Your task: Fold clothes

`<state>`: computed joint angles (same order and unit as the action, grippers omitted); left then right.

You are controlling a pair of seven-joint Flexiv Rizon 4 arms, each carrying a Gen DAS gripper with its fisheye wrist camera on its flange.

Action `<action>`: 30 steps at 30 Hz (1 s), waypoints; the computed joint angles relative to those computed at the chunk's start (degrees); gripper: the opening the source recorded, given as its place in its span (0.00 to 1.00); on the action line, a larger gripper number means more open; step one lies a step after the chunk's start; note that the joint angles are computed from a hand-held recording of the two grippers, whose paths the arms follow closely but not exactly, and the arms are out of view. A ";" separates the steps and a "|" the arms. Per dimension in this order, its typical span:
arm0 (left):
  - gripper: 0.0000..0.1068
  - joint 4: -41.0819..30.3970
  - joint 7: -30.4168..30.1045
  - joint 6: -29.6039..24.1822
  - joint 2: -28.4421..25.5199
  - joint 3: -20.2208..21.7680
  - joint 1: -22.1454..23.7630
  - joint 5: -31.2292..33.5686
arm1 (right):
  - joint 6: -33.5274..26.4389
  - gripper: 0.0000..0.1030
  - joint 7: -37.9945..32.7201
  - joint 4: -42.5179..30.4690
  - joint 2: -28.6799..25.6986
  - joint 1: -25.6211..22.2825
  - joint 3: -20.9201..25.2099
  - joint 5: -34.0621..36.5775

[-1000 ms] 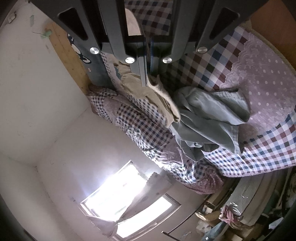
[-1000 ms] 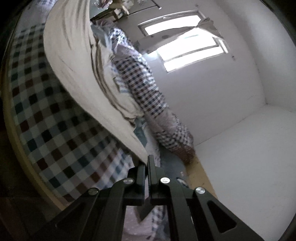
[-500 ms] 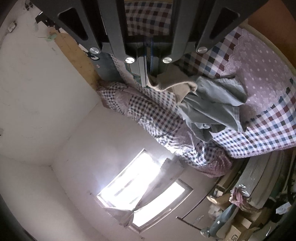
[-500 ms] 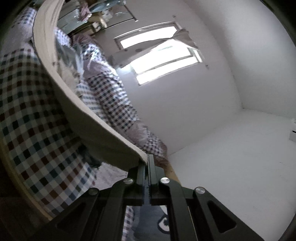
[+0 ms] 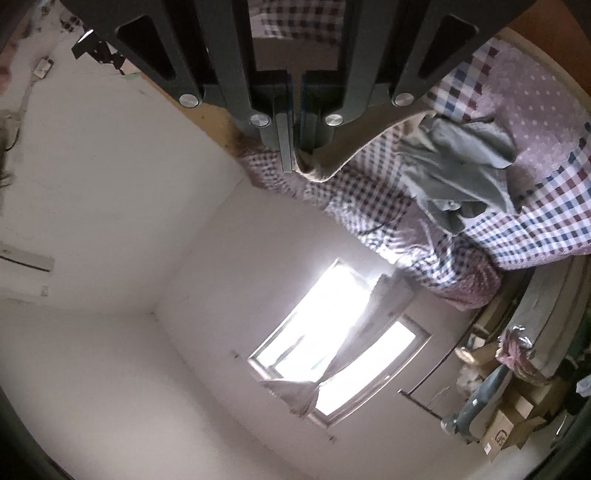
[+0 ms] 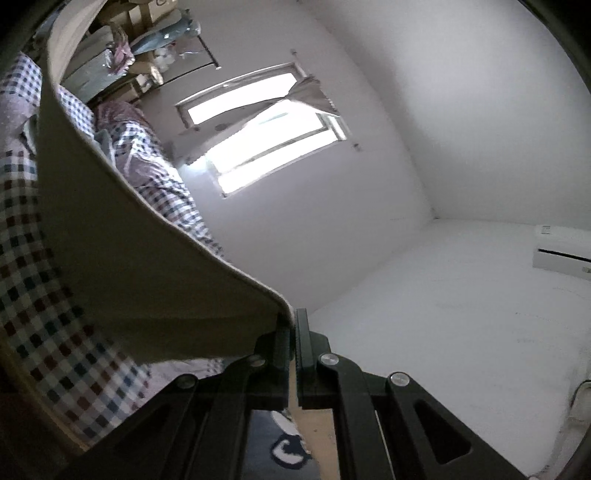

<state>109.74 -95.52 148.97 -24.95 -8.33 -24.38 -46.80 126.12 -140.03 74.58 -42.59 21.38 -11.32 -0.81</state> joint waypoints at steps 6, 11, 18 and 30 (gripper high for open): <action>0.00 -0.76 1.15 2.16 0.68 -0.54 -1.09 -1.51 | 1.09 0.00 -0.06 0.74 2.26 0.05 0.15 2.24; 0.00 -2.23 0.70 -1.90 0.65 -0.70 0.46 -3.52 | -3.29 0.00 0.89 -1.75 1.45 0.38 -0.68 2.93; 0.01 -9.50 5.69 -11.47 -2.80 0.26 1.99 -9.60 | -14.30 0.00 5.62 -7.88 -2.36 0.03 -3.25 -2.70; 0.01 -46.25 45.58 -19.59 -21.71 -13.92 10.57 -41.61 | -42.60 0.00 9.42 -41.28 -22.14 -8.18 13.76 -21.20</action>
